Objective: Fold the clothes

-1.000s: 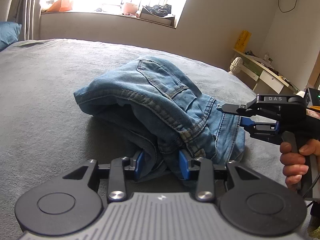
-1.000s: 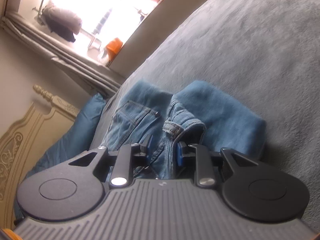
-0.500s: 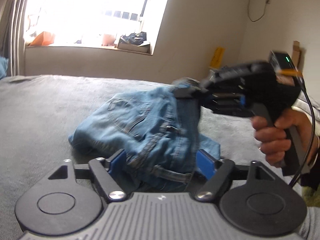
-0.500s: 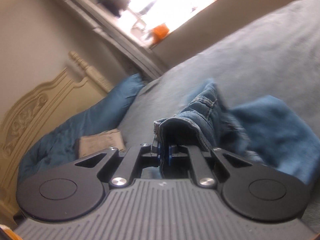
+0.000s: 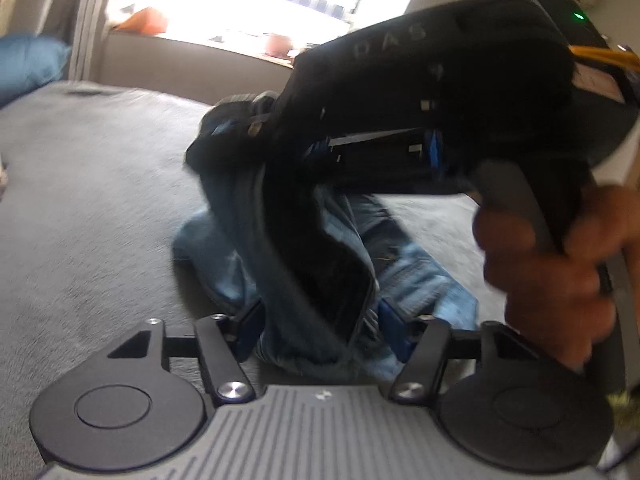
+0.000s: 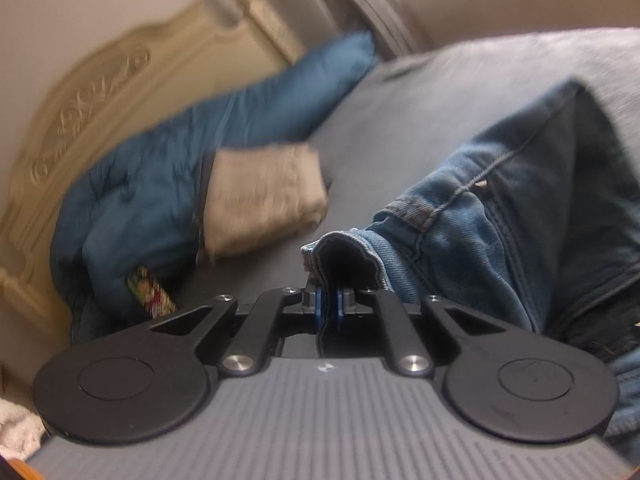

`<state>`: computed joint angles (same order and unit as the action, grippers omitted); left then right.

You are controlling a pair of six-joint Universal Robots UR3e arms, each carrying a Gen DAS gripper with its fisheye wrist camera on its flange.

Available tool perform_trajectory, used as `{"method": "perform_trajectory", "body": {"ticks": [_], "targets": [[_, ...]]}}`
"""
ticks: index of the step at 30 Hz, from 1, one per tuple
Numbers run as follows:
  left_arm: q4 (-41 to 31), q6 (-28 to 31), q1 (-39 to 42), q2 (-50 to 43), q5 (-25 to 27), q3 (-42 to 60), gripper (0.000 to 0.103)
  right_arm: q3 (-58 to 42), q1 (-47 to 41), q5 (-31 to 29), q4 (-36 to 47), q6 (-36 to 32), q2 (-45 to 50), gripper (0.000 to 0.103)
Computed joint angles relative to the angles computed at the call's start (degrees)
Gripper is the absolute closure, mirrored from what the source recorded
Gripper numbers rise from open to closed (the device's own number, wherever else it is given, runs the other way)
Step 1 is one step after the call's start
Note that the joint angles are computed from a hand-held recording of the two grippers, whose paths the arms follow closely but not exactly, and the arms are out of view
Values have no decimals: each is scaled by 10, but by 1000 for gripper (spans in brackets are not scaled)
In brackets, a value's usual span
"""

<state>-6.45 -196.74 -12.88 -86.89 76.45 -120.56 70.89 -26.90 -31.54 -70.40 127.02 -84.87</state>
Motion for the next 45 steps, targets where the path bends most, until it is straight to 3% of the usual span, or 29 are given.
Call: {"method": "perform_trajectory", "body": {"ticks": [3,8,13,17,18,20,24,30,35,40,42,43,45], "targets": [[-10,-23,15,-3,-4,-3,56,-12,37,-24,-23,27,20,97],[-27,-45,20,-10,6,5,87,-20,45,-33,-16,40,17,87],[-35,-70,39,-16,-3,10,88,-99,12,-15,137,-41,33,69],[-38,-80,59,-13,-12,2,88,-102,-69,28,270,-155,6,55],[-30,-78,71,-13,-21,-7,88,-83,-90,31,263,-153,-7,53],[-32,-83,76,-15,-24,-7,88,-5,-130,27,166,-88,-46,48],[-48,-85,77,-2,-23,-8,88,124,-193,1,-57,64,-92,48],[-69,-81,85,13,-21,-7,88,242,-190,-84,-334,249,-80,47],[-75,-92,84,9,-13,-3,88,241,-195,-56,-333,257,-56,47],[-53,-103,62,-11,11,2,89,173,-140,-41,-339,248,1,47],[-51,-105,57,-5,18,-2,90,139,-111,-51,-347,253,29,70],[-51,-103,58,3,19,-5,91,141,-104,-59,-359,260,28,91],[-49,-104,62,18,25,-13,91,158,-100,-70,-373,268,10,93]]}}
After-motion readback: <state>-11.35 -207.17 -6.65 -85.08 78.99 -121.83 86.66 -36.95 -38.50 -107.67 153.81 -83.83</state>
